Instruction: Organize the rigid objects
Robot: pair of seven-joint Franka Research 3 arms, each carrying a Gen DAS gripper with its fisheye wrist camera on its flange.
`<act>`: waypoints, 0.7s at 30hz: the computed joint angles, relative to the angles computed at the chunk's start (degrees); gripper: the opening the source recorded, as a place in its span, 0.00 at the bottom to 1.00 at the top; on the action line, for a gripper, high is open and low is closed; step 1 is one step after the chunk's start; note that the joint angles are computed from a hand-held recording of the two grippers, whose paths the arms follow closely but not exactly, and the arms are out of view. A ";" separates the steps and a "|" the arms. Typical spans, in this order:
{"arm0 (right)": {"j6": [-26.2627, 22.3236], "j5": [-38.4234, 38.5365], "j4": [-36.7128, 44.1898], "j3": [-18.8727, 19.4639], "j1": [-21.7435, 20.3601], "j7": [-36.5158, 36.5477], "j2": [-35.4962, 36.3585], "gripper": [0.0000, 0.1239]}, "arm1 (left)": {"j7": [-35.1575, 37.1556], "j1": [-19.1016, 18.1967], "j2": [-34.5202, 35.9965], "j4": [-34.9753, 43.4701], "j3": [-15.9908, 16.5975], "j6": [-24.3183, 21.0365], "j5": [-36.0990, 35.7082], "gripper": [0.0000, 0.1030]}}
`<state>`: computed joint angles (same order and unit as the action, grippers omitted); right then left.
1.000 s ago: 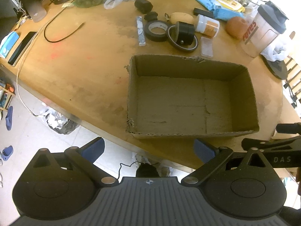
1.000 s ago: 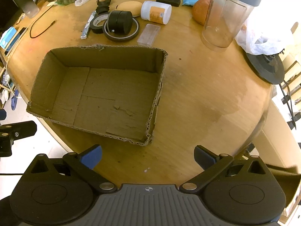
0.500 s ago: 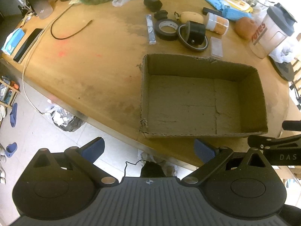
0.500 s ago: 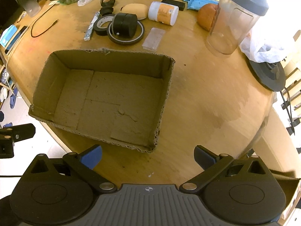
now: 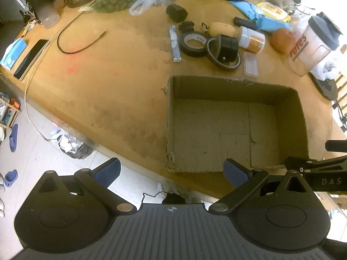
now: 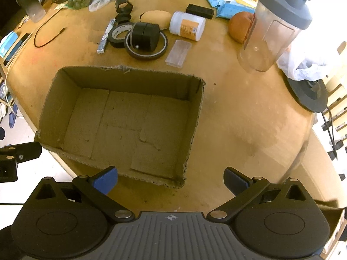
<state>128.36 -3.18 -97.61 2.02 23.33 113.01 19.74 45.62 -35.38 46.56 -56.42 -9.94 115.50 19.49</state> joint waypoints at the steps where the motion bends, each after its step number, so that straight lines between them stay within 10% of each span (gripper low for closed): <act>1: 0.03 -0.29 0.17 -0.12 0.11 0.32 0.12 0.83 | 0.14 -0.04 0.12 0.27 0.10 -0.16 0.14 1.00; 21: 3.02 -4.72 7.61 -2.24 0.17 1.39 5.76 0.83 | 3.17 -0.07 3.49 5.08 1.98 3.51 2.63 1.00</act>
